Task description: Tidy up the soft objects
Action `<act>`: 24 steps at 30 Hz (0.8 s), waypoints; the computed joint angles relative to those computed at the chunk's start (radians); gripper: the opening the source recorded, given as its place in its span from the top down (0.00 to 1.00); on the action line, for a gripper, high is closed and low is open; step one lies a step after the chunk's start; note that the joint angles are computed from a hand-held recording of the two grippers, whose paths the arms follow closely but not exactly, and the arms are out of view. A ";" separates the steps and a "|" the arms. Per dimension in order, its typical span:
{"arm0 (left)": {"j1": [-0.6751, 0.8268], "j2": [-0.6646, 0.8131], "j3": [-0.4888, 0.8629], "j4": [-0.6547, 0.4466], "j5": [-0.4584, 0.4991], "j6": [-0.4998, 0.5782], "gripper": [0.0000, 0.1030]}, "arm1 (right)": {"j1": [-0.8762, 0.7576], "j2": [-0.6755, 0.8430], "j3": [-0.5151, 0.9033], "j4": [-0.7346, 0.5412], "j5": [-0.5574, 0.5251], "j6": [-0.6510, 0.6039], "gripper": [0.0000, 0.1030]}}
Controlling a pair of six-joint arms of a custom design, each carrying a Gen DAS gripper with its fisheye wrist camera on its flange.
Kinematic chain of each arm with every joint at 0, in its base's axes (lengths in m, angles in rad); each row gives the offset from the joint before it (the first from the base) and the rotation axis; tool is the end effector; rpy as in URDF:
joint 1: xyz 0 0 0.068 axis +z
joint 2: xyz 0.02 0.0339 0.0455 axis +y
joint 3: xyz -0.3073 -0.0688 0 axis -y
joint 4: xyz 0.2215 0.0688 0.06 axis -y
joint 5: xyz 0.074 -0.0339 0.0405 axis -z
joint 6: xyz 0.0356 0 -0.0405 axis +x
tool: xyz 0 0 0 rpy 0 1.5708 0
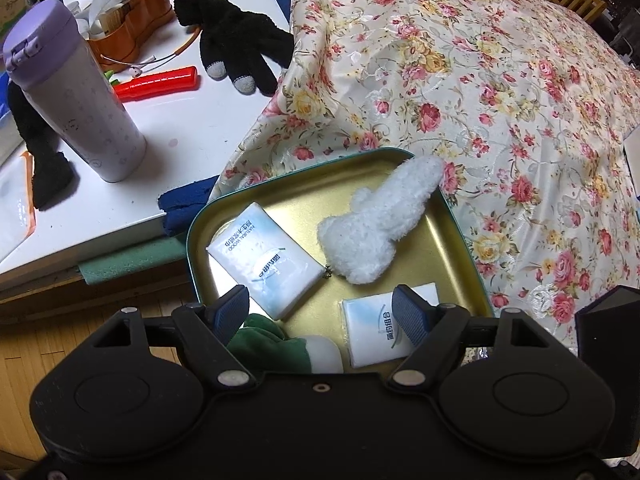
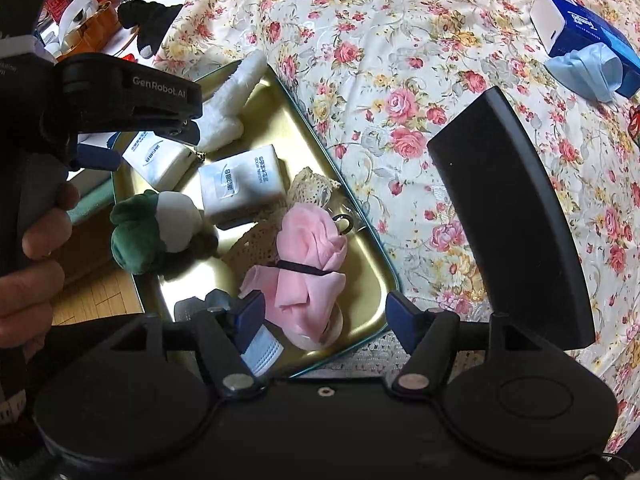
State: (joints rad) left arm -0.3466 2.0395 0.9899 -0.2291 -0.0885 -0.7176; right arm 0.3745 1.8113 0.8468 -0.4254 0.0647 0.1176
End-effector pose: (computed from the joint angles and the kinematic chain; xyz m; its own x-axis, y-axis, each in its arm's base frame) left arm 0.3328 -0.1168 0.1206 -0.8853 -0.3767 -0.2726 -0.3554 0.9262 -0.1256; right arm 0.2693 0.1034 0.1564 -0.9507 -0.2479 -0.1861 -0.2444 0.9688 -0.0421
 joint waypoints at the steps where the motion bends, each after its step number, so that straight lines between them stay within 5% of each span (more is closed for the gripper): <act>1: 0.000 0.002 0.001 -0.001 0.002 0.000 0.28 | 0.000 0.002 0.001 -0.003 -0.001 0.000 0.36; 24: -0.004 0.028 -0.013 0.001 0.018 -0.005 0.28 | 0.011 -0.073 -0.016 -0.058 -0.014 0.017 0.34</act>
State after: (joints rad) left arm -0.3505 2.0676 0.9772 -0.2277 -0.0708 -0.7225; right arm 0.3851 1.7379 0.8308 -0.4838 0.0511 0.1349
